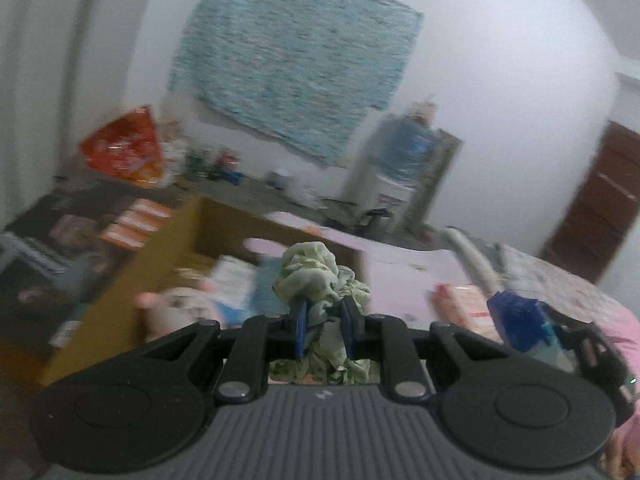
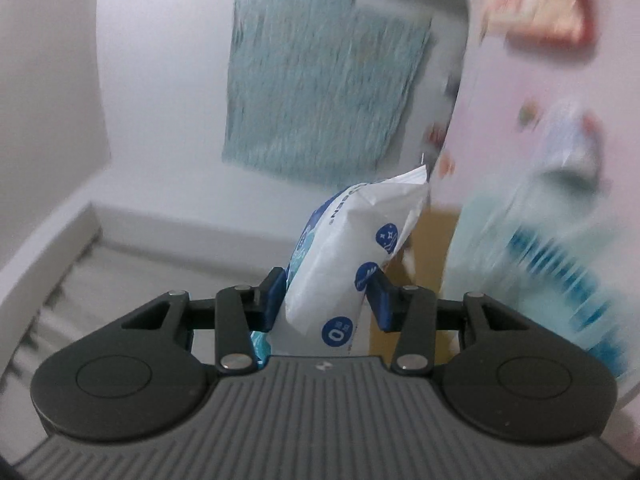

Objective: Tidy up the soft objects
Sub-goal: 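Carry the scrunchie and wipes pack over the box with both tools, then lower both items into the box and open both tools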

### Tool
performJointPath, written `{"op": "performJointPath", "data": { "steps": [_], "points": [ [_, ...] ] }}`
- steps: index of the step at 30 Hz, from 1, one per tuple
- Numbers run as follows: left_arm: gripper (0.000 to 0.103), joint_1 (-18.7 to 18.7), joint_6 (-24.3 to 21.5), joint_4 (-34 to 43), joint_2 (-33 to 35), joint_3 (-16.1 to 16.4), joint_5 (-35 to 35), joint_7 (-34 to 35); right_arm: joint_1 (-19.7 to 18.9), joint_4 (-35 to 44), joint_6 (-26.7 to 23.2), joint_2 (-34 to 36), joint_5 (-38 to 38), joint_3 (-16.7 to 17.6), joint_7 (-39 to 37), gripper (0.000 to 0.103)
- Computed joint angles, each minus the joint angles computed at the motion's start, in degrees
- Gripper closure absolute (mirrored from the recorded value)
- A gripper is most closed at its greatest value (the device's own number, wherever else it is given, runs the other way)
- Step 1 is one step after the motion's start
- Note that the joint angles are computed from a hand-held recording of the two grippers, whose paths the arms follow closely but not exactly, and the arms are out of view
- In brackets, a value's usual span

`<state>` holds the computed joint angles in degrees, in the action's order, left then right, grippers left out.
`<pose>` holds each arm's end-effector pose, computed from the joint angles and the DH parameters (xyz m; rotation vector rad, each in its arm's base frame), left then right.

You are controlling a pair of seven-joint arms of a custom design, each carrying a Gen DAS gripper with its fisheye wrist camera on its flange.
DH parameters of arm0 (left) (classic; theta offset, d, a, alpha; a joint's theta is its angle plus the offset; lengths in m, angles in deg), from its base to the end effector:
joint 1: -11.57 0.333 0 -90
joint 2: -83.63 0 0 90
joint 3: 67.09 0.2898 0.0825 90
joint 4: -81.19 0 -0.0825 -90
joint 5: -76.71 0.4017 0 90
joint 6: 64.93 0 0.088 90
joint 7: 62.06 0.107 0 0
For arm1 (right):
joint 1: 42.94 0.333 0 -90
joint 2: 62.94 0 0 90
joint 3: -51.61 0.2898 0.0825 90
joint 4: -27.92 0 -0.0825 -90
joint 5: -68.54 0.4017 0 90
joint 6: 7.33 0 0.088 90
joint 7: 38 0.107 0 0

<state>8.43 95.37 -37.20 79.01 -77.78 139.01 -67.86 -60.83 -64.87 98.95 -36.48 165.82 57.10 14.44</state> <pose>0.5606 -0.1830 0.5080 -2.0090 1.1570 -1.0392 0.6974 -0.0836 0.3886 -0.8773 1.3452 0.7167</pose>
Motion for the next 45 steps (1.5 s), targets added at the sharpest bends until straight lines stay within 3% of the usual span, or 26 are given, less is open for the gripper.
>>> {"op": "performJointPath", "data": {
  "steps": [5, 16, 26, 32, 45],
  "points": [
    [0.084, 1.03, -2.11, -4.6, -2.89, 1.22, -7.52, 7.77, 3.5, 0.83, -3.41, -0.35, -7.69, 0.76, 2.21, 0.06],
    [0.084, 1.91, -5.31, -4.01, 1.99, 3.34, -27.71, 33.9, 13.18, 10.55, -5.92, 0.25, -31.31, 0.94, 0.32, 0.06],
    [0.083, 2.03, -8.07, -5.24, 2.31, 3.53, -33.21, 40.87, 21.33, 15.29, -6.37, 3.03, -48.92, 1.39, 3.82, 0.061],
    [0.082, 2.13, -11.06, -4.72, 2.77, 3.61, -32.93, 42.66, 23.68, 21.23, -5.76, 8.21, -52.65, 2.58, 6.89, 0.061],
    [0.079, 2.86, -11.45, -5.65, 2.4, 4.0, -32.82, 40.49, 26.33, 27.07, -6.82, 14.24, -57.36, 3.65, 15.0, 0.056]
  ]
}}
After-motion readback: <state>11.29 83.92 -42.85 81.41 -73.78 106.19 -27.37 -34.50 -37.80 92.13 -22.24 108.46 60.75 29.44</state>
